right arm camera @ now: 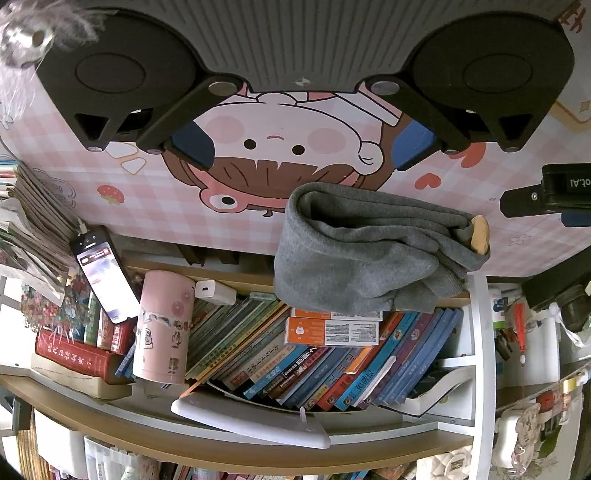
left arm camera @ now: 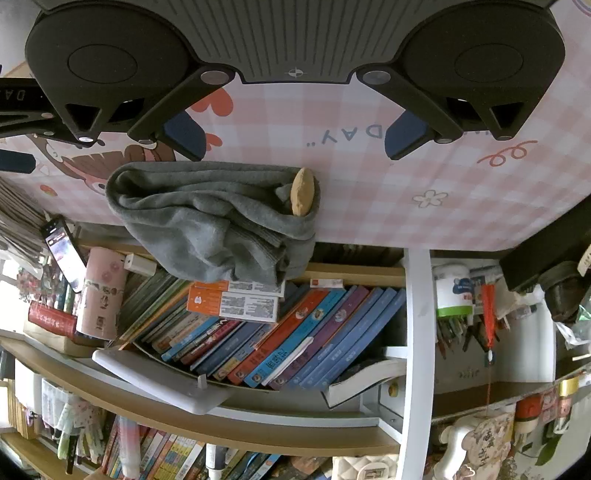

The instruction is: Fold clothes

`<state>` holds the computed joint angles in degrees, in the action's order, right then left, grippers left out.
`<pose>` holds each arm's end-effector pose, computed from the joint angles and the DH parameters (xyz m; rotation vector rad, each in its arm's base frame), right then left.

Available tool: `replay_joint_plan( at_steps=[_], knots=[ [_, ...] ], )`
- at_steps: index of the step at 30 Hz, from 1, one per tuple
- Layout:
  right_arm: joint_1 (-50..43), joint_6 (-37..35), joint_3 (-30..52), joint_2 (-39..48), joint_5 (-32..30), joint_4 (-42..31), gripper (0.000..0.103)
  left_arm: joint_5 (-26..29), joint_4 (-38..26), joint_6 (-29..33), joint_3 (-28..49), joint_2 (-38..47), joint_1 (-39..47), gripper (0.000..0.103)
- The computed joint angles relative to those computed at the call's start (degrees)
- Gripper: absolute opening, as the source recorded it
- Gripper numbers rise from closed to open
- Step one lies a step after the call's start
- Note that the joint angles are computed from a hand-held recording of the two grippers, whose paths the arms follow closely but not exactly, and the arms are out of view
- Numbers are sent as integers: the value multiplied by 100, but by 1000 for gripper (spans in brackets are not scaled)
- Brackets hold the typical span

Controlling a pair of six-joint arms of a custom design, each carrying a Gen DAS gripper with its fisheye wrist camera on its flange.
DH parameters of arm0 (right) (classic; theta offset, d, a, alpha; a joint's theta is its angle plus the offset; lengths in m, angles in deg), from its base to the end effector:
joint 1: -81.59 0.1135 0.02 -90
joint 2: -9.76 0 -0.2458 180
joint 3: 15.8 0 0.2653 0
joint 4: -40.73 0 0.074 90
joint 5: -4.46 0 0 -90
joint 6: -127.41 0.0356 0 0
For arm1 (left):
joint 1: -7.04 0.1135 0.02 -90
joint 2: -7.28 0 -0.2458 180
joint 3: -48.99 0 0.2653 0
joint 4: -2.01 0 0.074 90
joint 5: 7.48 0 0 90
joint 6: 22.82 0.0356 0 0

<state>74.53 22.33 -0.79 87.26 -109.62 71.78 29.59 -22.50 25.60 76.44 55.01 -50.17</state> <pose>0.1806 -0.0077 0.0626 -0.3896 2.0369 0.2093 0.1166 -0.1286 0.1362 -0.1365 2.0048 0.0155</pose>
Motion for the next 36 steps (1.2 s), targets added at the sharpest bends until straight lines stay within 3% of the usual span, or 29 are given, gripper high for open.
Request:
replay_joint_plan(
  at_steps=[11, 36],
  knots=[
    [0, 5, 10, 5, -1, -6, 103, 217, -22, 70, 64, 101, 54, 103],
    [33, -28, 57, -26, 22, -137, 103, -46, -42, 31, 69, 123, -108, 103]
  ],
)
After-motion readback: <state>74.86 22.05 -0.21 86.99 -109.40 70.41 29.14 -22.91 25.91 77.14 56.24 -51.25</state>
